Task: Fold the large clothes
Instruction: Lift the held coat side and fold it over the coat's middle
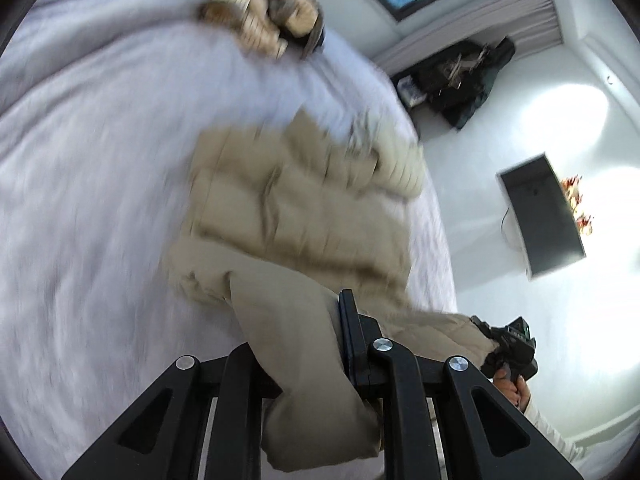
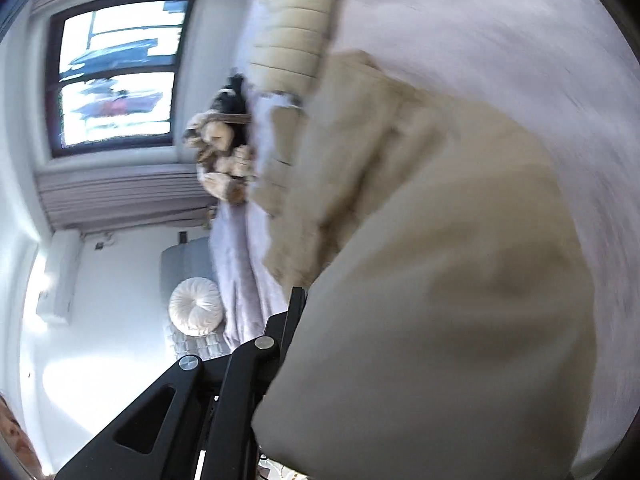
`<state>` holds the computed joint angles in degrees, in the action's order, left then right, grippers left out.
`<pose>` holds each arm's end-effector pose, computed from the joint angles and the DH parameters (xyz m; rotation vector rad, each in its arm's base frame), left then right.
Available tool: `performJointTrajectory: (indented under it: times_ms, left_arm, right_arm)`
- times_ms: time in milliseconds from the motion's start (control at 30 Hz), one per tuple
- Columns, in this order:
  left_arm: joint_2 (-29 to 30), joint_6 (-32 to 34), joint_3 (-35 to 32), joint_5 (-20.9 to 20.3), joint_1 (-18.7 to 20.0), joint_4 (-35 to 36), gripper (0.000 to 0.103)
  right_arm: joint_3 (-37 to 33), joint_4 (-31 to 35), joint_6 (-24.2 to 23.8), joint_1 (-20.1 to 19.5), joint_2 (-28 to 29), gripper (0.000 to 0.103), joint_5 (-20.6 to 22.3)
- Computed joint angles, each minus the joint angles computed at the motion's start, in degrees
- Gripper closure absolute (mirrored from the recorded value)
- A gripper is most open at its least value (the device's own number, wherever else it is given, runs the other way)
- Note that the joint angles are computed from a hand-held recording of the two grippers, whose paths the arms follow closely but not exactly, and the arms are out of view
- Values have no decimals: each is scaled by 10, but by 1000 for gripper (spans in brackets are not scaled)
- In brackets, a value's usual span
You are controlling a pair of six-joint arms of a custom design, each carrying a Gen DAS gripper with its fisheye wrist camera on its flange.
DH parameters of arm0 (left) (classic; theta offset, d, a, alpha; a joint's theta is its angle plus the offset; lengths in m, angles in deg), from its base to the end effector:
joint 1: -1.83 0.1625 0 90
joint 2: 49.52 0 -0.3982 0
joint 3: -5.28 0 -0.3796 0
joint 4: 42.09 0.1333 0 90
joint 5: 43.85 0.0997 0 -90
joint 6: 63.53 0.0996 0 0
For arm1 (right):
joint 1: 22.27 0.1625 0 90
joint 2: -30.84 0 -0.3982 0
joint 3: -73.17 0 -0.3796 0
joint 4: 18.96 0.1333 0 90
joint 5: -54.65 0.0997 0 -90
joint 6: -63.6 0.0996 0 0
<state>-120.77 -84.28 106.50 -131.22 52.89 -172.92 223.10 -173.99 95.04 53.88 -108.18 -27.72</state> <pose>-0.2532 -0.5327 0.2710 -0.4792 -3.0360 0.2885 0.0919 -0.2395 0.3747 0.9139 2.4194 -1.2785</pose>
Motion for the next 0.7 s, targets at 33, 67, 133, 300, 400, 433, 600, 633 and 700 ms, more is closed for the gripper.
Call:
performJointTrajectory:
  times_ms: [33,67,133,300,400,433,600,633,700]
  left_arm:
    - [14,1,-17,4,0,-9,84]
    - [35,2,-42,11,0,-20,84]
    - [64,5,-82,25,1,-23,84]
    - [169,32,-205,89,6,-19,84]
    - [225,47,-268,117,17,0,84]
    - [242,49,-284,126,22,3,84]
    - [329,65,-349,189,40,3,84]
    - [345,68,-357,204,42,1,84]
    - [366,75,-361,232,45,-7,84]
  right_arm:
    - [-23,-17,-10,8,34,91,-2]
    - [-48,-38,-16,22,76,91,-8]
    - [-98,-42,-41,23,128,91,-2]
    - [-229,-25,-91,31,262,91,-24]
    - [-288,-16,-95,5,328,91,-16]
    - [-305,-17,-95,-1,350,91,-18]
    - [-381,-30,-106,-27,467,91,-42]
    - [-387,-35,-106,-35,483,91,-45]
    - [-392,-44,-111,-49,508,91,-47]
